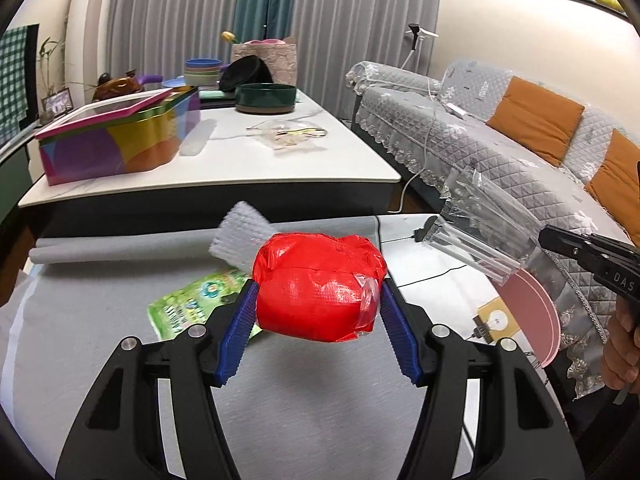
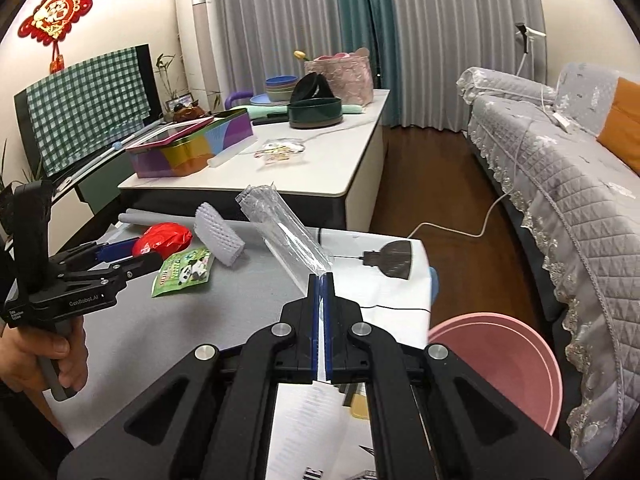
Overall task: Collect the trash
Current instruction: 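Carry the red bag and clear sleeve with both tools over the pink bucket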
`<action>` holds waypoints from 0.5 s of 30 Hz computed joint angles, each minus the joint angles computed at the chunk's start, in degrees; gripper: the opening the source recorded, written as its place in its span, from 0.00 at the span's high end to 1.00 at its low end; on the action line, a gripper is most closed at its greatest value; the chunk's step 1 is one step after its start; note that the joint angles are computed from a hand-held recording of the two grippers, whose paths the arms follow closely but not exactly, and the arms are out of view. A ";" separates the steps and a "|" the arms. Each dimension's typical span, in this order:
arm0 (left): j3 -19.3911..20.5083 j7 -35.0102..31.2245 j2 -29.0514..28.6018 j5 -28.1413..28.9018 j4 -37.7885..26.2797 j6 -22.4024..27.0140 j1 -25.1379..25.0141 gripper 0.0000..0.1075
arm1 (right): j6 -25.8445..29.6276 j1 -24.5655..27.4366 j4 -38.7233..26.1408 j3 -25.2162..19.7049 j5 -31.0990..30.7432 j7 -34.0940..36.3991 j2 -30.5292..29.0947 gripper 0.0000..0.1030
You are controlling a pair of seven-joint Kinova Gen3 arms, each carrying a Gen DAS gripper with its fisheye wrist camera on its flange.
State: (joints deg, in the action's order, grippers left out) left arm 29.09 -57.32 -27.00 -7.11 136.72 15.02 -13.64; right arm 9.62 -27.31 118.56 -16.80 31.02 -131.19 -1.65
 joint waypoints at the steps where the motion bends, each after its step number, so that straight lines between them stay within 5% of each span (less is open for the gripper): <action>1: 0.42 0.12 0.16 0.04 -0.12 -0.18 -0.23 0.44 | 0.16 0.23 0.07 -0.09 0.09 -0.13 -0.17 0.98; 6: 3.97 1.17 1.36 0.07 -1.13 -1.34 -2.16 0.44 | -0.15 1.63 1.08 0.20 -0.75 0.62 -1.27 0.98; 15: 13.25 3.52 4.55 -0.55 -3.84 -3.58 -7.84 0.44 | -0.90 3.96 2.83 2.35 -11.83 12.28 -3.51 0.98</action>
State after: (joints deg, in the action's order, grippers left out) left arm 42.34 -53.81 -22.45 -7.66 132.88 11.44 -21.48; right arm 8.73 -23.34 121.39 -14.45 19.18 -118.91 -5.16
